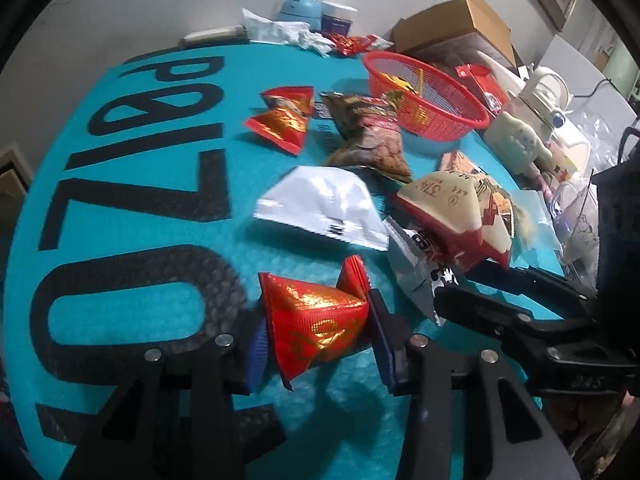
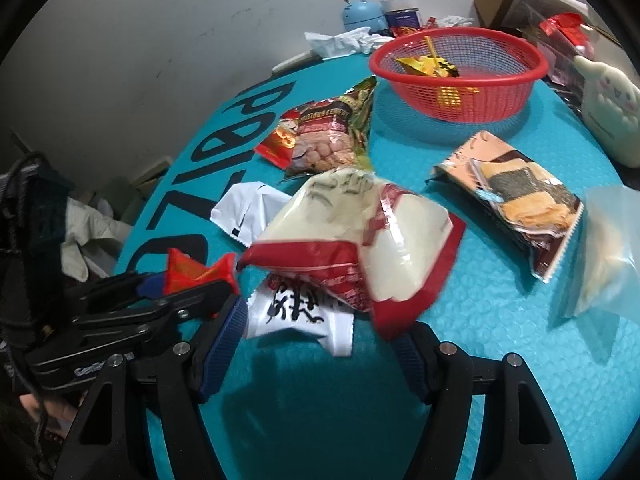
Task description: Organize snacks
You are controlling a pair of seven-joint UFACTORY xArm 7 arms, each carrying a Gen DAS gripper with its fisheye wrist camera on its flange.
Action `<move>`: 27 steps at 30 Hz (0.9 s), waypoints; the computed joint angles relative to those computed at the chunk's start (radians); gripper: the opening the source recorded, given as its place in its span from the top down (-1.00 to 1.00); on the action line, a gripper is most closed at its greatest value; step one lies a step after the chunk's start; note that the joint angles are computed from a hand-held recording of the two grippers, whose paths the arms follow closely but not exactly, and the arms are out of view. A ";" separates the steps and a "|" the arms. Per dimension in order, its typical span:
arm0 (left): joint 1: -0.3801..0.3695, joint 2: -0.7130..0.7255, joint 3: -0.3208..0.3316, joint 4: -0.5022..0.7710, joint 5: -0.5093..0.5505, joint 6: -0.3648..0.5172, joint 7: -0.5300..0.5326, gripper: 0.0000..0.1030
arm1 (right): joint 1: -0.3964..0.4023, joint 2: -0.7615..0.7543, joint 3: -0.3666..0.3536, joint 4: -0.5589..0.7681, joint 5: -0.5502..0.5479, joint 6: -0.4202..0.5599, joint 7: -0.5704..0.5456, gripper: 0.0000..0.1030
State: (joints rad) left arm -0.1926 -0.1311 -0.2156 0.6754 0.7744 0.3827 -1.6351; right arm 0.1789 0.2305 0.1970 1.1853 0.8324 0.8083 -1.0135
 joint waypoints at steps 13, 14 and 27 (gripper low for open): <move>0.033 -0.089 -0.047 -0.083 -0.011 0.005 -0.072 0.16 | 0.056 -0.053 0.025 -0.101 -0.015 -0.167 -0.060 -0.08; 0.033 -0.095 -0.053 -0.088 -0.012 0.009 -0.076 0.16 | 0.056 -0.057 0.024 -0.103 -0.009 -0.165 -0.062 0.03; 0.019 -0.126 -0.105 -0.091 -0.021 0.041 -0.106 0.16 | 0.063 -0.152 -0.017 -0.194 0.027 -0.138 -0.112 0.46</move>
